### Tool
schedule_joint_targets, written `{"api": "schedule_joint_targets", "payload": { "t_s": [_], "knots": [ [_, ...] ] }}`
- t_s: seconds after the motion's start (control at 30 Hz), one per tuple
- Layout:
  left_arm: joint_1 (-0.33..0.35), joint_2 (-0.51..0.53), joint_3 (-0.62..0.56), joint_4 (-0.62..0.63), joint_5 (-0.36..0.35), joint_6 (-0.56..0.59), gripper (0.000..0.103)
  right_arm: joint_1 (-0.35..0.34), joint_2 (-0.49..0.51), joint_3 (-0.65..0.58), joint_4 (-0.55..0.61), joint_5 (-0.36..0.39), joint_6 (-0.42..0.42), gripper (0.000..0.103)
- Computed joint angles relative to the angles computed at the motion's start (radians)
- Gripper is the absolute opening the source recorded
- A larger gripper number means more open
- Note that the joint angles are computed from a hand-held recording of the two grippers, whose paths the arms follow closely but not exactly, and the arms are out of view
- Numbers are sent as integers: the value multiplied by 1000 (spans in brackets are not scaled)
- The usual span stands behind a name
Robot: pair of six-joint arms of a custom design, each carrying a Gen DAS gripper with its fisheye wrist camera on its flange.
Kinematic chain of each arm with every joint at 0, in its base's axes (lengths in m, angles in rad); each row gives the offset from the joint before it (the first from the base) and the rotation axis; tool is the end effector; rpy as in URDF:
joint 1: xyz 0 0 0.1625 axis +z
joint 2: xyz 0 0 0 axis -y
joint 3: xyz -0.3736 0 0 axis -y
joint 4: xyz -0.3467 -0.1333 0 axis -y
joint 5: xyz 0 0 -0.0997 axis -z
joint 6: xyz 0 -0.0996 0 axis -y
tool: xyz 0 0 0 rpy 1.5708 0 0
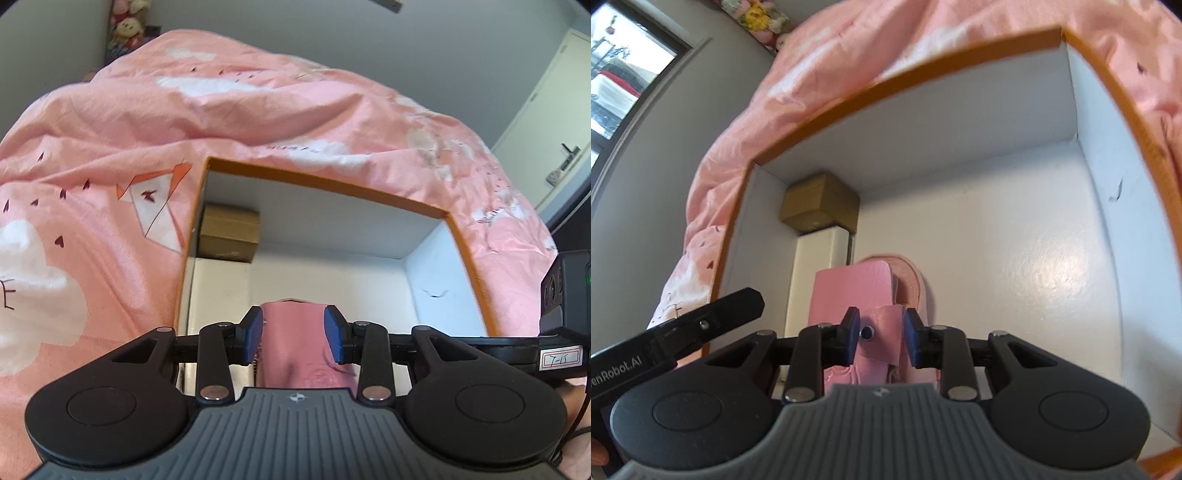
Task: Organize objects
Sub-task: 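Lower the pink wallet into the orange box with the right gripper, then grasp the dark grey card case with the left gripper while the right grasps the illustrated card box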
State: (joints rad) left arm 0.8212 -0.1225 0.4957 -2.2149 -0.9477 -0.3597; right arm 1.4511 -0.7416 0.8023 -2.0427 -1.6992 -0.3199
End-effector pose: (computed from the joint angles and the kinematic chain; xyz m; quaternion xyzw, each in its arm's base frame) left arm -0.4127 -0.7243 0.0305 0.1421 0.9333 -0.2692 0.1905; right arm 0.0298 -0.7614 0.3431 0.0846 -0.9733 0.1851 0.1057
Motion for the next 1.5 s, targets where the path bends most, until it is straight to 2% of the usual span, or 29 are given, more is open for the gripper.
{"api": "schedule_joint_targets", "payload": {
  "t_s": [0.3, 0.37, 0.43, 0.57, 0.7, 0.9, 0.97, 1.13, 1.33, 1.5],
  "knots": [
    [-55, -168, 318, -190, -28, -6, 42, 14, -232, 352, -290, 39, -200, 30],
    [-69, -205, 394, -231, -21, -31, 50, 11, -287, 429, -349, 60, -238, 31],
    [-85, -231, 453, -254, -5, -43, 52, 8, -337, 493, -385, 78, -271, 36],
    [-106, -265, 538, -274, 3, -54, 53, 4, -409, 578, -399, 75, -333, 36],
    [-95, -287, 586, -254, -62, -128, 55, -2, -434, 602, -365, 38, -351, 36],
    [-47, -272, 576, -192, -158, -264, 59, -1, -398, 582, -337, -109, -348, 36],
    [-34, -264, 573, -175, -165, -314, 67, 0, -381, 576, -339, -150, -355, 36],
    [-9, -240, 553, -128, -176, -389, 69, -5, -340, 542, -306, -217, -330, 36],
    [18, -217, 542, -143, -216, -438, 70, -9, -310, 528, -295, -256, -324, 38],
    [40, -202, 537, -165, -260, -451, 72, -12, -293, 518, -298, -270, -317, 45]
  ]
}}
